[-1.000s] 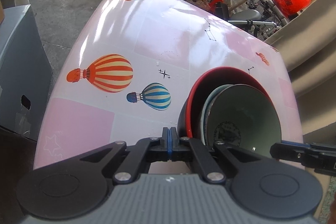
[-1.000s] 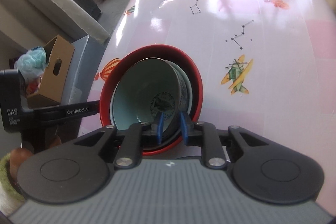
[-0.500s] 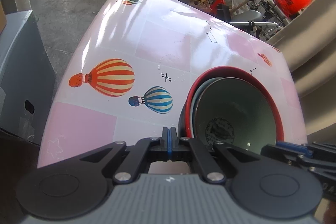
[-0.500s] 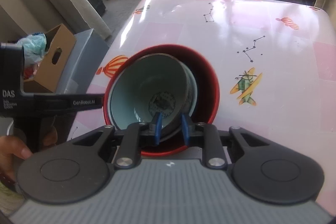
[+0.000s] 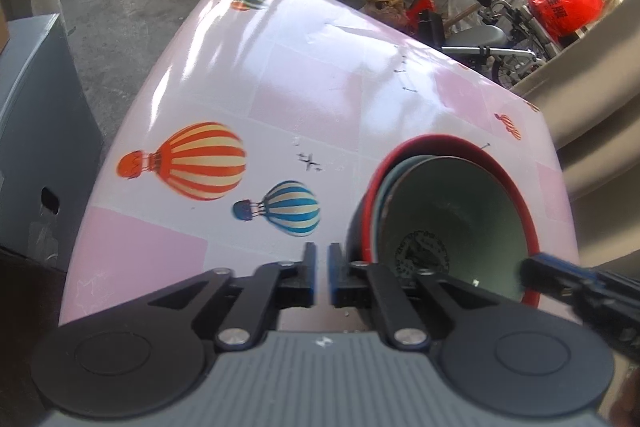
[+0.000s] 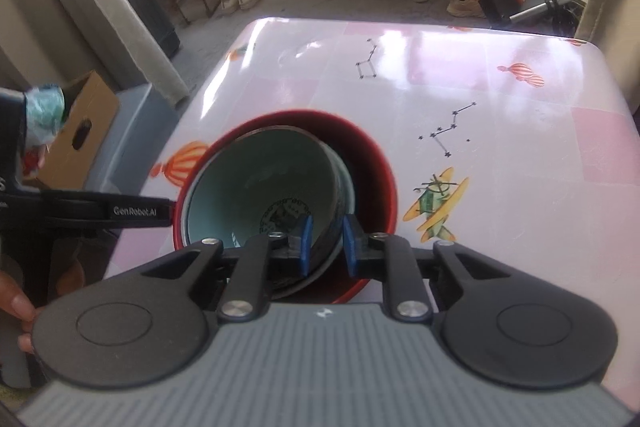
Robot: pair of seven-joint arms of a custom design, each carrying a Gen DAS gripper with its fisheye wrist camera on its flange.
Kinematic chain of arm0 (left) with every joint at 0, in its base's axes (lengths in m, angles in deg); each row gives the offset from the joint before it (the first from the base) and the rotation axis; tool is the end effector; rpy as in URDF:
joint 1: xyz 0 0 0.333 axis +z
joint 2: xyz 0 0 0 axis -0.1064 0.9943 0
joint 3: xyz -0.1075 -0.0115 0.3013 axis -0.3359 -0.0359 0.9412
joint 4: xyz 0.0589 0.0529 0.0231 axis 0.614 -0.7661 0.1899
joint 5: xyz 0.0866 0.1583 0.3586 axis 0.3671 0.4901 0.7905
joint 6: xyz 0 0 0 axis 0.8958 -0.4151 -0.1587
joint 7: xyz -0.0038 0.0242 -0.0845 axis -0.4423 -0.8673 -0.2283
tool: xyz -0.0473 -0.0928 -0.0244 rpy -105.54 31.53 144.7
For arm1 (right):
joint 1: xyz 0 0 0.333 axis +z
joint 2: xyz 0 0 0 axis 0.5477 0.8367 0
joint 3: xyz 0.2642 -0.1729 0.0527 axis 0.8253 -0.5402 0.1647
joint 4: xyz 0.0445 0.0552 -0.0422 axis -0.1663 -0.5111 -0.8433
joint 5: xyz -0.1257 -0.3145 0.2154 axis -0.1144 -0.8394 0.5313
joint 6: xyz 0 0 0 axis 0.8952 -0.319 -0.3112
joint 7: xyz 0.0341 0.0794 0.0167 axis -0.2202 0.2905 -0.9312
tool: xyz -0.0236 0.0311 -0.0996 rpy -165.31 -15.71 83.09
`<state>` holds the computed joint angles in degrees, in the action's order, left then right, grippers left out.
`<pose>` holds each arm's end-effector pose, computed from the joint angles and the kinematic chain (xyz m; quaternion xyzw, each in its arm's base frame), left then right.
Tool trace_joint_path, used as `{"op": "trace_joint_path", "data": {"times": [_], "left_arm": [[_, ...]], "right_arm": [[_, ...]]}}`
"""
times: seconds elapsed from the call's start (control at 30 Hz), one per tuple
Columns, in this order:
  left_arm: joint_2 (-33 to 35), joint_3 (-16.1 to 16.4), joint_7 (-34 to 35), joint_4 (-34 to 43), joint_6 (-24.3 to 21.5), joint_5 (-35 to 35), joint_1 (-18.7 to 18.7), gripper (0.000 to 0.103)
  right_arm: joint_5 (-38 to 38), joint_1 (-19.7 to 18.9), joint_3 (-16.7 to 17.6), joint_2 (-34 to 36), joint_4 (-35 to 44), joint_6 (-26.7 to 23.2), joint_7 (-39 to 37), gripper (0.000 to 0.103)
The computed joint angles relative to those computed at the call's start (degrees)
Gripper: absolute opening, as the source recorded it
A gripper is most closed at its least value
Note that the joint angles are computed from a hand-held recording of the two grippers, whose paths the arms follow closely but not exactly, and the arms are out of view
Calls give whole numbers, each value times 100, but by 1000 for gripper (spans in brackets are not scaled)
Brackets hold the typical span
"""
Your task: Organize plates and bowls
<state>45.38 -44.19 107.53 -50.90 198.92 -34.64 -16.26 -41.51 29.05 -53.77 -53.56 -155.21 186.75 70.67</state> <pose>0.6602 -0.2266 0.3546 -0.7599 0.5949 -0.2577 0.0471 0.7260 -0.0013 0.4022 -0.7506 0.5882 -0.0664 0.2938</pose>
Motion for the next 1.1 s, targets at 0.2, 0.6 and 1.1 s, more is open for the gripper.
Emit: {"op": "trace_joint_path", "data": {"times": [0.2, 0.6, 1.1], "left_arm": [[-433, -25, 50, -494, 169, -129, 152, 43], [-2456, 219, -848, -2330, 614, 1396, -63, 91], [-5084, -1281, -3299, -5161, 1295, 2827, 995, 97]], "right_arm": [[637, -315, 47, -349, -247, 85, -250, 30], [2373, -556, -451, -1947, -1954, 20, -1270, 80], [4284, 222, -1658, -4844, -5297, 419, -3286, 99]]}}
